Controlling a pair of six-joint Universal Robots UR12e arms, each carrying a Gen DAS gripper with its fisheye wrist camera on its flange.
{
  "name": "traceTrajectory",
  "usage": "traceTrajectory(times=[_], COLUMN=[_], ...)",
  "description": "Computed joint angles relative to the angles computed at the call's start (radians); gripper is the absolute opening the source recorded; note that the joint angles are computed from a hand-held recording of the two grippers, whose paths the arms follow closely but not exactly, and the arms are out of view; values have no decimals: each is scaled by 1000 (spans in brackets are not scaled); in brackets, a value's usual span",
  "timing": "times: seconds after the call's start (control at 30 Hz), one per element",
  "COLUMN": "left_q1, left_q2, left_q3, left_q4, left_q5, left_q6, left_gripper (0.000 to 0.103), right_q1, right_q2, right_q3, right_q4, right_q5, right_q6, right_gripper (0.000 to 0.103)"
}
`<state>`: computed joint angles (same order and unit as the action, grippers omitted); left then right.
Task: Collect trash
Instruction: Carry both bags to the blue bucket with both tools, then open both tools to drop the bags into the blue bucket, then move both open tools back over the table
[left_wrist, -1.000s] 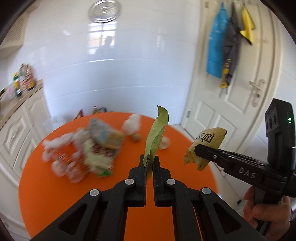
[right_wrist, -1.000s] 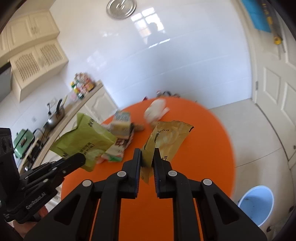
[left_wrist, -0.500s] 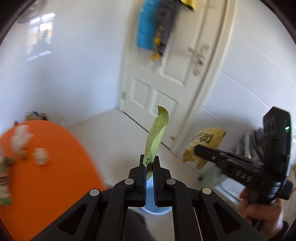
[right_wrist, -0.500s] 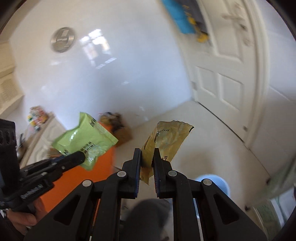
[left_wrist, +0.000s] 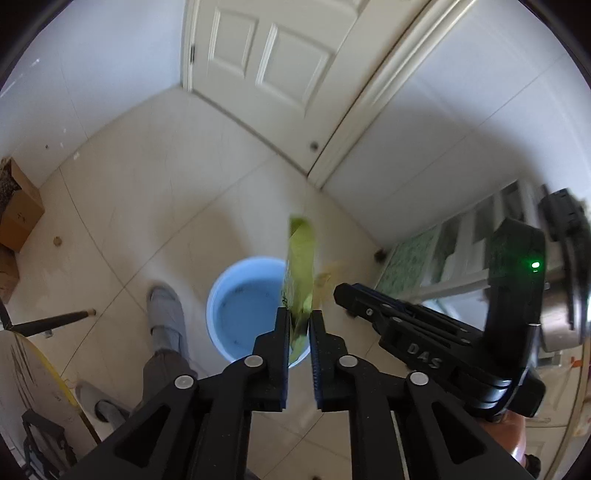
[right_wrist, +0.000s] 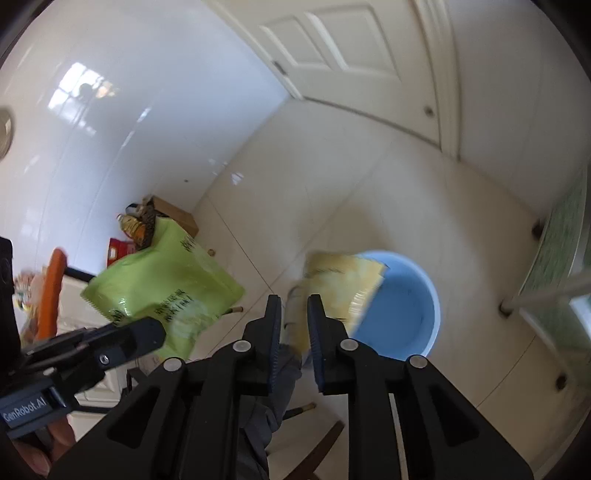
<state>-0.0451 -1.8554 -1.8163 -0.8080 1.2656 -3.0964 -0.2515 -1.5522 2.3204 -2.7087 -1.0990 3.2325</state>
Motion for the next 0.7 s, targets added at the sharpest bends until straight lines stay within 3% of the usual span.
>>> traceTrajectory(times=[0.07,0.13,0.23,0.33,0.5,0.7], left_q1=[-8,-15,-34,-32,-88,-83], left_q2=[-35,-39,-27,18,126,293], left_q3=[40,44,49,11,-71,-202], left_q4=[-39,-14,7,43,155,286], left_q5=[26,53,106,148,244,277], left_q6=[7,-6,-23,-14,-65,-115], left_gripper=[34,65,73,76,83,86], right_q1=[-16,-23,-32,-32,-30,37], right_q2=[10,4,-8,-29,-103,-186], right_q3=[7,17,25,34,59,46], right_q4=[-14,-38,-63,-91,-114,-147], right_q5=[-3,-17,-25,-54,-78,-103], right_q6=[28,49,69,108,143,168], right_gripper=[68,81,102,103,103,103])
